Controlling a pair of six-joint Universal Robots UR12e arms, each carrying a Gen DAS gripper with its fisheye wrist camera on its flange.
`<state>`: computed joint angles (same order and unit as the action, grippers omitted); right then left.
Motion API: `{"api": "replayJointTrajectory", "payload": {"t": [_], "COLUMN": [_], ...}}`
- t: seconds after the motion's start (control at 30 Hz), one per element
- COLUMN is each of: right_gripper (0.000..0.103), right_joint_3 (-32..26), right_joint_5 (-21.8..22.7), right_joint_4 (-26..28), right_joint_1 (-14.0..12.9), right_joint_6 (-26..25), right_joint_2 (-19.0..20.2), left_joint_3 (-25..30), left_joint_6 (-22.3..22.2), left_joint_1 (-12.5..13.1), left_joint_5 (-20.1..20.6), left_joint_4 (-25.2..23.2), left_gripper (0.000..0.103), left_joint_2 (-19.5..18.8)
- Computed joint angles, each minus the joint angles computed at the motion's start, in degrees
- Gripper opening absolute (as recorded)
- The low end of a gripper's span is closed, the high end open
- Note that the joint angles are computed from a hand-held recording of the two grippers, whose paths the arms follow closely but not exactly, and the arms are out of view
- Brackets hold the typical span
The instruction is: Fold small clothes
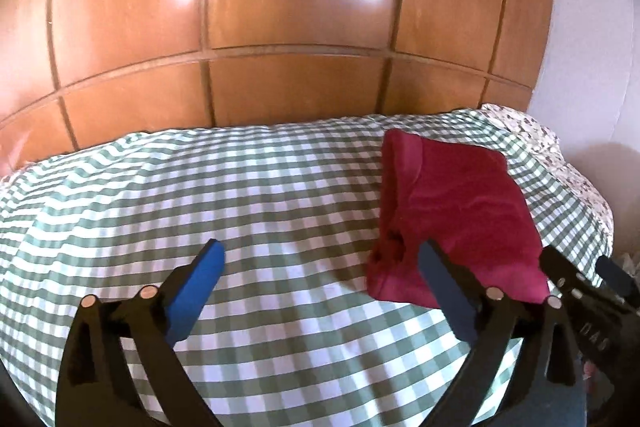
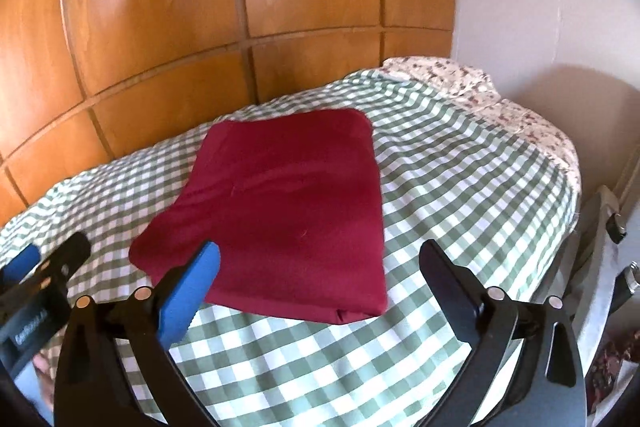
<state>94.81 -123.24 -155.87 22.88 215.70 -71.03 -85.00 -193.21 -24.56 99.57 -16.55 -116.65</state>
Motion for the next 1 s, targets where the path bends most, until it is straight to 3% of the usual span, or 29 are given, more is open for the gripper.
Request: {"api": "replayJointTrajectory", "payload": {"t": [0.37, 1.0], "right_gripper": [0.099, 0.099], "right_joint_3": [-0.2, 0.6], "right_joint_5": [-2.6, -5.0], "right_joint_4": [1.5, 0.0], "right_joint_1": [1.5, 1.3], "right_joint_6": [-0.7, 2.1], "right_joint_2": [0.5, 0.0], "left_joint_3": [-1.0, -0.9], "left_joint_6": [-1.0, 1.2], "left_joint_1": [-0.2, -0.9], "left_joint_5": [2.9, 2.4], "left_joint_4": [-0.9, -0.3], "left_gripper": [0.1, 0.1], "left_joint_2": [0.7, 0.7]}}
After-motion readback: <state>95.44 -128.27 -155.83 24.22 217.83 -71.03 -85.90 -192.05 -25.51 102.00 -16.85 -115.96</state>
